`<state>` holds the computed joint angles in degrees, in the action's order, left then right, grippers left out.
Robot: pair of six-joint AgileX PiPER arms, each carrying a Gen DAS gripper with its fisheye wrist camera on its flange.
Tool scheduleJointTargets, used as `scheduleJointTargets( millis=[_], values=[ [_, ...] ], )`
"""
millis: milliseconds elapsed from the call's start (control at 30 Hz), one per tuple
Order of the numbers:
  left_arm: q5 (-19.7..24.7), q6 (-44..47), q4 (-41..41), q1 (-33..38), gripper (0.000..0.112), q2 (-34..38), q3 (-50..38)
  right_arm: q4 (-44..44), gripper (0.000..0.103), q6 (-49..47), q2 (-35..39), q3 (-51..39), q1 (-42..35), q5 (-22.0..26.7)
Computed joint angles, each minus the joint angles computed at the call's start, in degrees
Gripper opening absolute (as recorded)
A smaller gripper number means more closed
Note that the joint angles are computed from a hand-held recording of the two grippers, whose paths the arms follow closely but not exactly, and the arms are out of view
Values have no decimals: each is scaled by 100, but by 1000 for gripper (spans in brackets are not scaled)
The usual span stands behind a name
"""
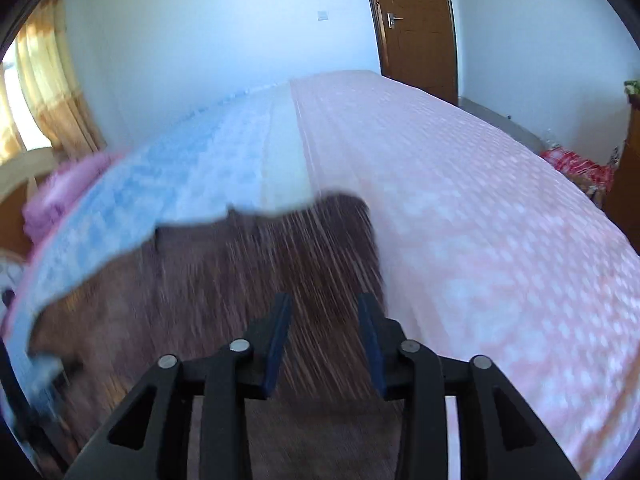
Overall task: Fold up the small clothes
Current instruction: 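Fold the gripped sleeve and side across the sweater body with the right gripper, then release the folded side and lift the right gripper away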
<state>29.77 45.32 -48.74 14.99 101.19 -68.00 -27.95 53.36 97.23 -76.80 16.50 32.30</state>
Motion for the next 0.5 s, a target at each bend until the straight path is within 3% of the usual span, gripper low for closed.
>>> scheduleJointTargets(
  millis=[67,133,200,233,300,367,500],
  values=[
    [4,-9,5,-1,103,3,-11,105,39,-436,806,-1038,-69,524],
    [6,15,-30,0,103,-1,-2,682,39,-1051,1460,-1814,-300,688],
    [16,66,-83,13,103,0,6,1344,28,-1498,2009,-2506,-561,901],
    [21,89,-105,19,103,1,8,1531,28,-1500,2152,-2630,-678,915],
    [41,167,-187,43,103,-1,19,1878,27,-1658,2177,-2456,-890,444],
    [50,226,-257,56,103,6,20,1805,27,-1733,2238,-2555,-879,529],
    [56,252,-284,62,103,7,20,1017,28,-1335,2498,-3317,-557,1411]
  ],
)
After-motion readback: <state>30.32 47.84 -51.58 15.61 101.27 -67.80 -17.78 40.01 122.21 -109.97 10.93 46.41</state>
